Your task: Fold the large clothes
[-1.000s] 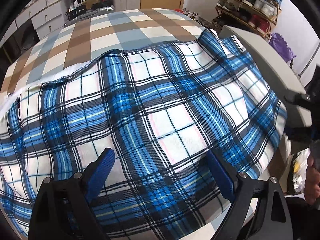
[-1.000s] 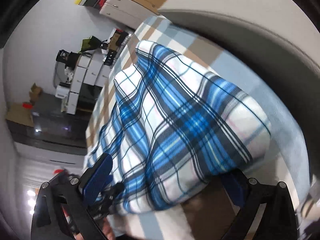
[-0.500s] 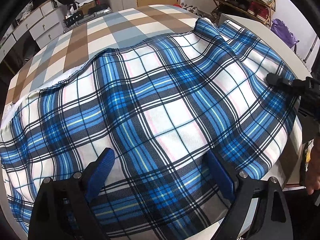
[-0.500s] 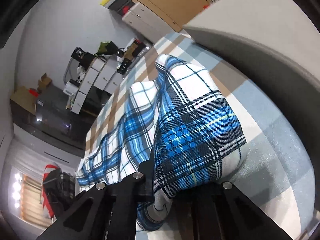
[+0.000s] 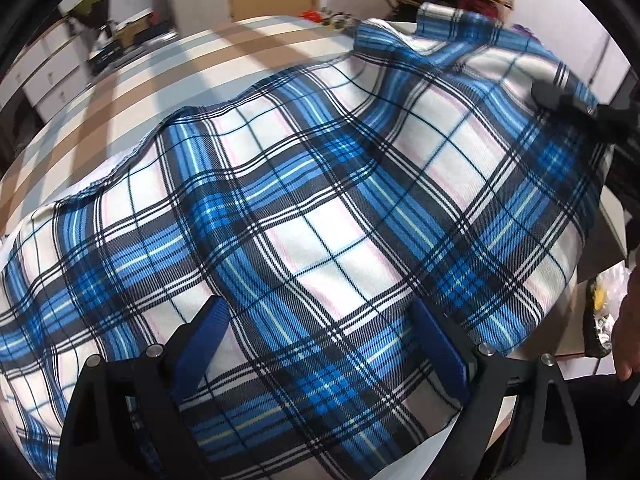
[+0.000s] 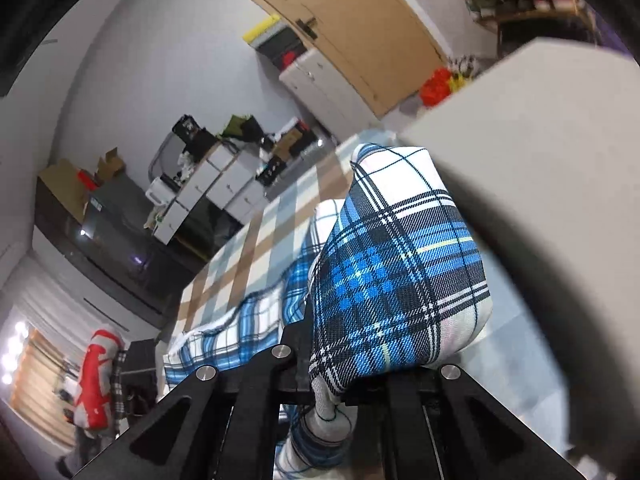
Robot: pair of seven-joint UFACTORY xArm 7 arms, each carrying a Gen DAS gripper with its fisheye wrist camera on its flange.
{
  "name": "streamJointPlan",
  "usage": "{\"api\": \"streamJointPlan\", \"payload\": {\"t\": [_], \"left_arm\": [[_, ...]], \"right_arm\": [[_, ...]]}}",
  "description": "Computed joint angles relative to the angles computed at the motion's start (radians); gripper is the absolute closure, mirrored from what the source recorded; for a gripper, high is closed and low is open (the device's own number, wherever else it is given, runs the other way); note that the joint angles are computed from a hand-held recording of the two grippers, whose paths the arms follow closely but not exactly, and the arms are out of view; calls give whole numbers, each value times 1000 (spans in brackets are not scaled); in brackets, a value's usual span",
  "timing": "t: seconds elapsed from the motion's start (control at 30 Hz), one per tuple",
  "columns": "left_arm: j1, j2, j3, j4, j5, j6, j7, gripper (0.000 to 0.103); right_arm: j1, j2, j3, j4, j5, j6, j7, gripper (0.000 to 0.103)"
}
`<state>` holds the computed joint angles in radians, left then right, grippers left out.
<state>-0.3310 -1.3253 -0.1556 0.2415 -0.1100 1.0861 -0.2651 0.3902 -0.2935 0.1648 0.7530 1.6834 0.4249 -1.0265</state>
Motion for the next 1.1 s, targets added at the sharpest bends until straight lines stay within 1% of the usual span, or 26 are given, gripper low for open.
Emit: {"api": "streamJointPlan", "payload": {"t": [0.03,0.07,0.13,0.17,0.2,0.27,0.33,0.4,0.43,0.5,0.57,0.6,0.63,0.7,0.73,0.8,0.87,0.93,1.0,1.03,1.07,1.1], "left_arm": [[-17,48,-24,10,-15,-44,-5,13],[-28,75,-31,16,-21,-73,-7,13],[-66,143,-40,27,-45,-159,-7,13],[-81,174,-39,36,-51,-184,-4,13],[-95,206,-33,48,-55,-206,5,13],[-118,243,-2,64,-77,-240,19,13],[-122,240,36,75,-99,-238,28,13],[-97,211,55,81,-100,-215,27,13],[-67,173,58,82,-85,-188,20,13],[-37,111,75,69,-75,-166,28,13],[22,37,107,49,-51,-124,38,13],[69,25,120,44,-32,-107,36,13],[99,25,124,38,-23,-102,34,13],[154,52,176,25,-17,-100,53,13],[168,75,201,21,-30,-115,64,13],[176,80,221,14,-65,-128,77,13],[179,80,180,15,-74,-122,69,13],[167,79,143,17,-76,-119,63,13],[152,89,125,10,-83,-144,56,10],[146,107,104,12,-88,-160,38,8],[141,115,93,14,-88,-170,26,7],[133,151,90,22,-90,-200,22,7]], "right_arm": [[-3,-13,-4,-6,4,-1,-5,96],[-8,-33,-5,-14,-6,-13,-7,96],[-16,-58,3,-19,-21,-59,-48,97],[-20,-66,7,-21,-60,-83,-38,97],[-23,-73,1,-24,-118,-88,2,97],[-22,-78,-22,-23,-212,-85,74,97],[-13,-80,-46,-20,-268,-83,112,97],[3,-79,-56,-18,-318,-96,140,97],[15,-77,-60,-17,-332,-105,146,97],[41,-73,-56,-19,-364,-140,155,97],[70,-69,-63,-24,-375,-166,155,97],[84,-69,-74,-27,-369,-174,147,97],[95,-69,-80,-30,-368,-181,149,97],[108,-67,-90,-36,-369,-195,158,97],[112,-66,-96,-37,-370,-196,161,97],[105,-62,-93,-37,-416,-203,213,97],[100,-58,-84,-33,-486,-223,282,97],[99,-57,-82,-23,-563,-222,340,97],[105,-56,-81,-9,-630,-234,370,98],[87,-53,-60,-2,-699,-248,409,98],[80,-52,-55,3,-744,-253,431,98],[67,-51,-48,12,-794,-249,462,98]]}}
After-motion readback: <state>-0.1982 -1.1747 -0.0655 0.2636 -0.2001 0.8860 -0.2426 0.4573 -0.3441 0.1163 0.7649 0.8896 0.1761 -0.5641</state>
